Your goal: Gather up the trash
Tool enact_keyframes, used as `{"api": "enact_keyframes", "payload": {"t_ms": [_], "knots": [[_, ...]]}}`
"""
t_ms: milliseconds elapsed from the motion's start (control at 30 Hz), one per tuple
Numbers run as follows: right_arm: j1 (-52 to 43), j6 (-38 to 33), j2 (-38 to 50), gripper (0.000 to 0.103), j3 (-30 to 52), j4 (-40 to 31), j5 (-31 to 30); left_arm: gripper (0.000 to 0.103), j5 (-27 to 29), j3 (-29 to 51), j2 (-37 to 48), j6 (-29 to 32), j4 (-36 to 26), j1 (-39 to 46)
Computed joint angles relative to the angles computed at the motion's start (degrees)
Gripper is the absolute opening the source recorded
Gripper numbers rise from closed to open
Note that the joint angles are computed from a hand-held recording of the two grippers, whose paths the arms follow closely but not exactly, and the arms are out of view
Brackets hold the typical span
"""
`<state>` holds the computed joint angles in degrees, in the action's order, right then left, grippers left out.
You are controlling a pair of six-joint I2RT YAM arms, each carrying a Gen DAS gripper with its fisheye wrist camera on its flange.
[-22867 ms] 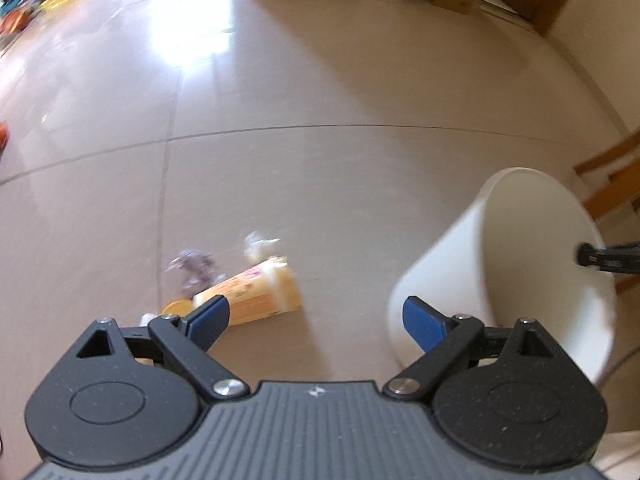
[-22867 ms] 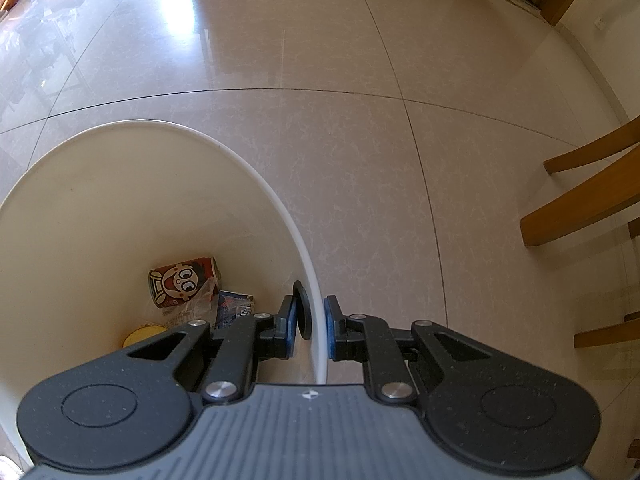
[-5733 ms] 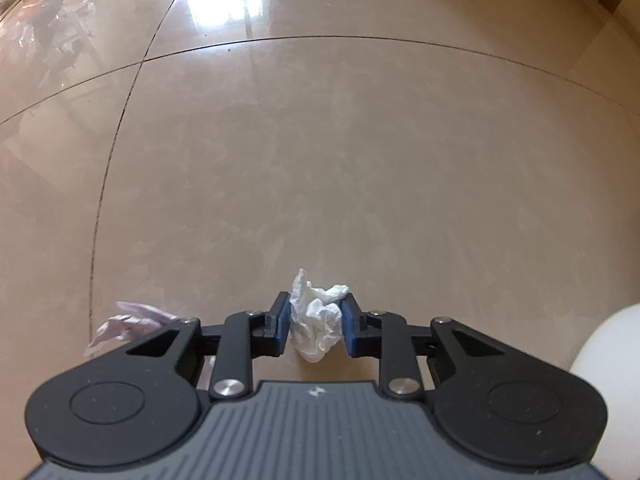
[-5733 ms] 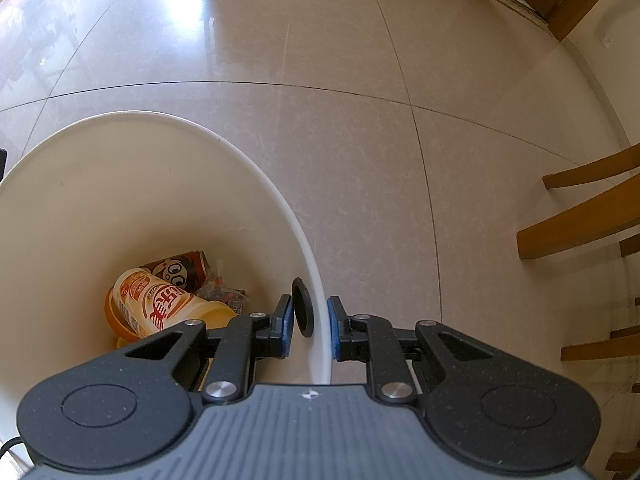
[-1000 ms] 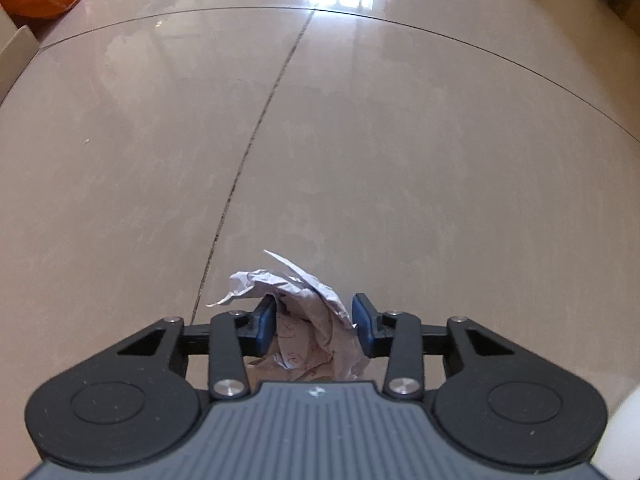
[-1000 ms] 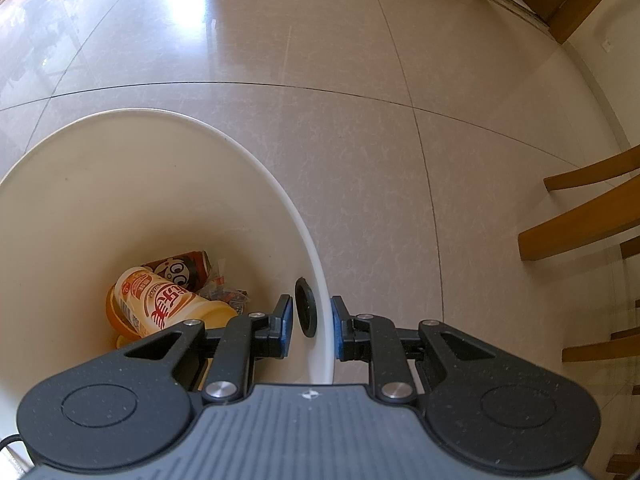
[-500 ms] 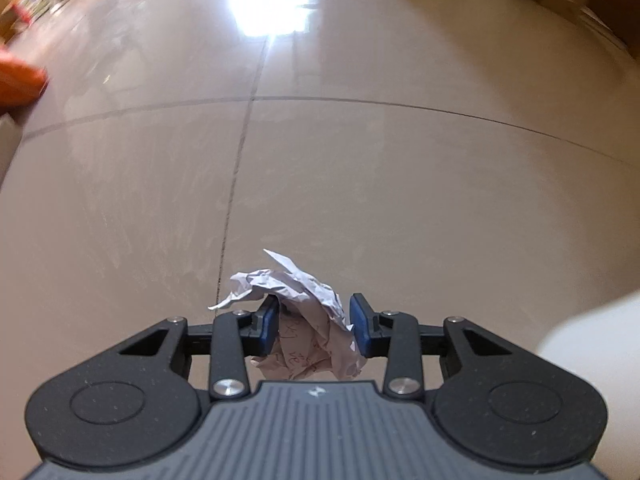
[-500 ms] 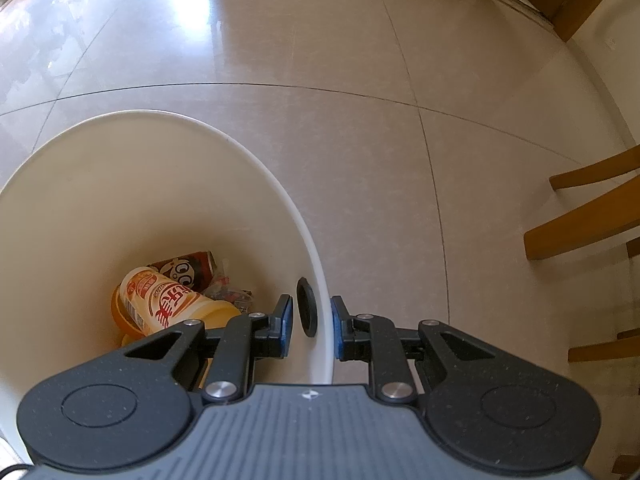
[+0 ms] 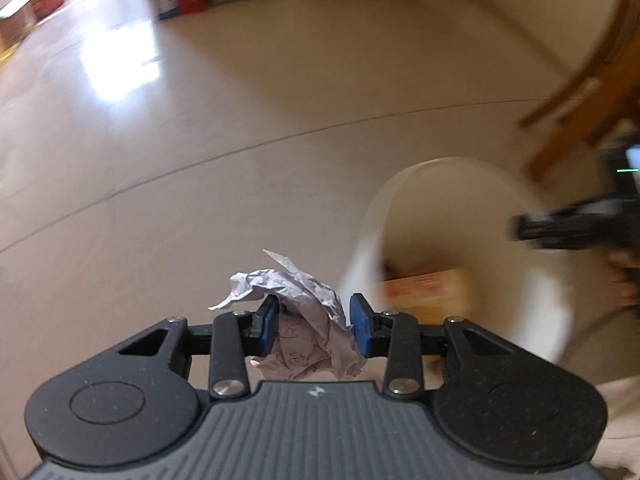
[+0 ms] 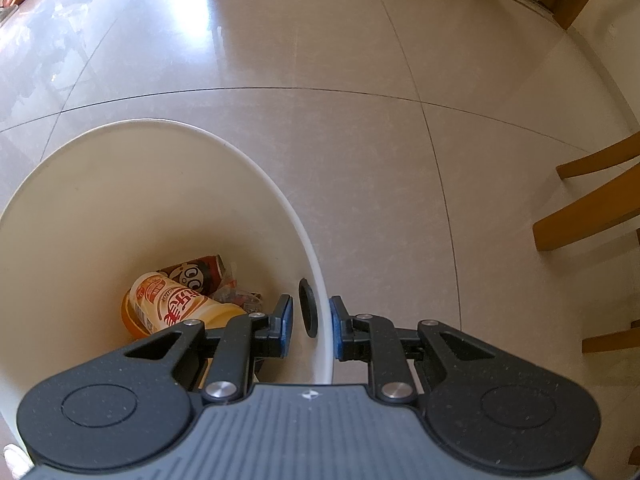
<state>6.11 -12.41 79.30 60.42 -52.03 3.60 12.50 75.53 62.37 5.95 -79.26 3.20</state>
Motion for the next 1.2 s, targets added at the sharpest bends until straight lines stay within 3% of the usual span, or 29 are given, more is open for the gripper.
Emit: {"api": "enact_keyframes", "payload": {"t_ms": [133,233,300,333,367,567,733,833,933,1000,1067,1200], "knots": [[-0.08,0.13,0.1,0.023,0.28,-0.24,-0.13,0.037,0.08,6.0,0.7,-9.5,-0.9,-13.81],[-0.41,-0.33,-0.14,0.023,0.04,-0.11,-0.28,0.047,-0.49,7.22,1.92,-13.63,0.77,-20.78],[-0.82,-0.57,-0.15,0.023,0.21,-0.5,-0.8,0.07,-3.27,7.26,2.18,-17.07,1.31,-25.53],[-1.02,-0.62,-0.16,0.023,0.31,-0.68,-0.99,0.087,-4.56,6.76,2.01,-18.36,1.9,-27.35],[-1.12,-0.6,-0.22,0.023,0.25,-0.72,-1.13,0.095,-5.82,6.23,1.68,-19.29,2.31,-28.51],[-0.97,-0.3,-0.15,0.023,0.24,-0.84,-1.25,0.097,-10.09,3.49,-2.74,-23.72,2.69,-30.4],[-1.1,-0.5,0.17,0.028,0.92,-1.95,-1.69,0.099,-16.88,-1.0,-8.06,-32.15,2.83,-32.27],[-0.97,-1.02,-0.87,0.032,0.59,-2.85,-1.81,0.099,-16.81,-0.96,-6.33,-32.52,1.34,-30.91],[-1.36,-1.53,-2.33,0.044,0.57,-4.9,-2.39,0.099,-21.65,-1.44,-6.32,-34.63,0.55,-33.46],[-1.6,-1.28,-3.8,0.067,0.63,-6.16,-2.12,0.099,-24.8,-1.87,-6.17,-36.02,-0.7,-36.0],[-2.04,-1.32,-5.86,0.081,1.09,-8.03,-1.85,0.1,-25.81,-1.56,-5.85,-37.16,-2.11,-37.12],[-2.12,-1.38,-10.54,0.097,2.52,-13.85,-1.82,0.1,-27.36,-1.2,-5.96,-41.89,-5.1,-39.88]]}}
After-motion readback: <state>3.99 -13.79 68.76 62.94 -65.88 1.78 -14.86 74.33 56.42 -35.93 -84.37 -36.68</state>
